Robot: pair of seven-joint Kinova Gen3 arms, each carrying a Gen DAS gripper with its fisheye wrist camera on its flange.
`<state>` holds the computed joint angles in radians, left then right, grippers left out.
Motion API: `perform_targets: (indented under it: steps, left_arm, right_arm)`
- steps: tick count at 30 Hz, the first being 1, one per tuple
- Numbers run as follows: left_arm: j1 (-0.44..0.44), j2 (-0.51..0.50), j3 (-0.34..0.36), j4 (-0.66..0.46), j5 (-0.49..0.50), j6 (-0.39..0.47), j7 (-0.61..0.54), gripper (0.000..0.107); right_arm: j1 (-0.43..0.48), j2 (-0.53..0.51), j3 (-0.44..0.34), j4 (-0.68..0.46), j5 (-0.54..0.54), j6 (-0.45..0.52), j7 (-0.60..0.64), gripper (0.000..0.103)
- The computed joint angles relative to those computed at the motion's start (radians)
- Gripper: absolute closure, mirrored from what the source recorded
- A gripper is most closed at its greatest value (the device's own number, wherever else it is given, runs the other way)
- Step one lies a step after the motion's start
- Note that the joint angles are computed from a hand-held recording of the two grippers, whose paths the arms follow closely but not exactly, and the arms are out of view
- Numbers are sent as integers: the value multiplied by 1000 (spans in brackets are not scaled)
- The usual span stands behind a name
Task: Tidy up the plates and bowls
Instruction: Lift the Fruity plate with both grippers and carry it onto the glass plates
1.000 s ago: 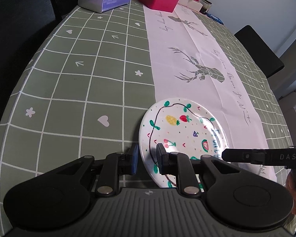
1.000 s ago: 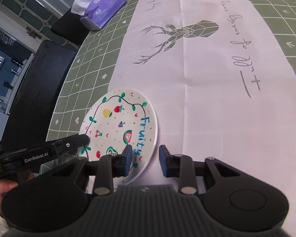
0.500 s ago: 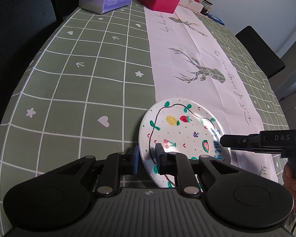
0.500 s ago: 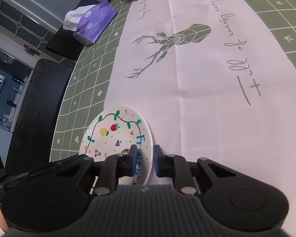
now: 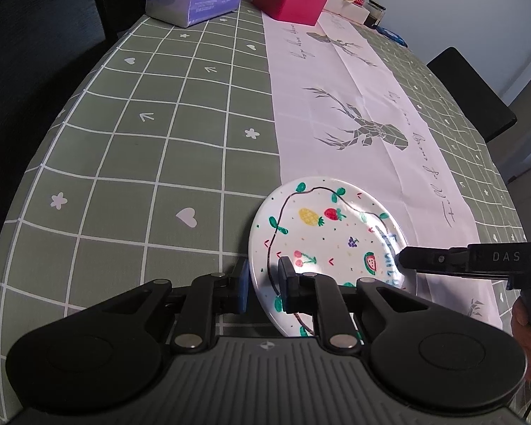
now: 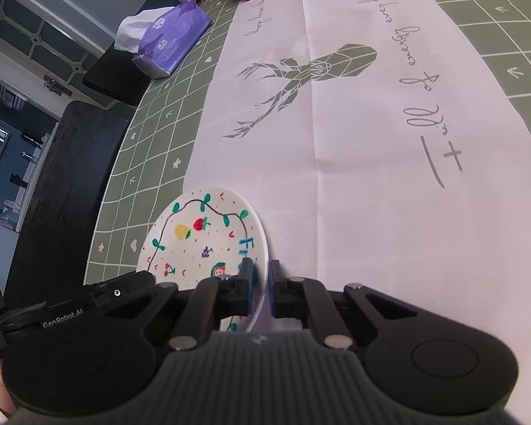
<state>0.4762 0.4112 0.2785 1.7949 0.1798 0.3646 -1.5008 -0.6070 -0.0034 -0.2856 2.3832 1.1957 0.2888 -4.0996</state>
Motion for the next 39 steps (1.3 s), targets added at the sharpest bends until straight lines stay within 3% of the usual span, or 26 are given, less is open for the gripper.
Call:
perform_targets:
  steps: [9, 14, 21, 32, 39]
  left_arm:
    - [36, -8, -31, -3, -24, 5, 41, 89]
    - [17, -32, -16, 5, -20, 12, 37, 89]
    - [21, -102, -13, 27, -7, 34, 50, 89]
    - [129, -232, -34, 61, -86, 101, 248, 89]
    - [205, -297, -5, 133, -168, 83, 433, 89]
  right_arm:
    - [-1, 4, 0, -19, -100, 12, 90, 97]
    - [-3, -12, -5, -17, -104, 19, 83, 97]
    - [0, -75, -63, -38, -254, 84, 198, 97]
    - [9, -255, -267, -55, -514, 283, 285, 96]
    - [39, -377, -467, -48, -659, 405, 249, 96]
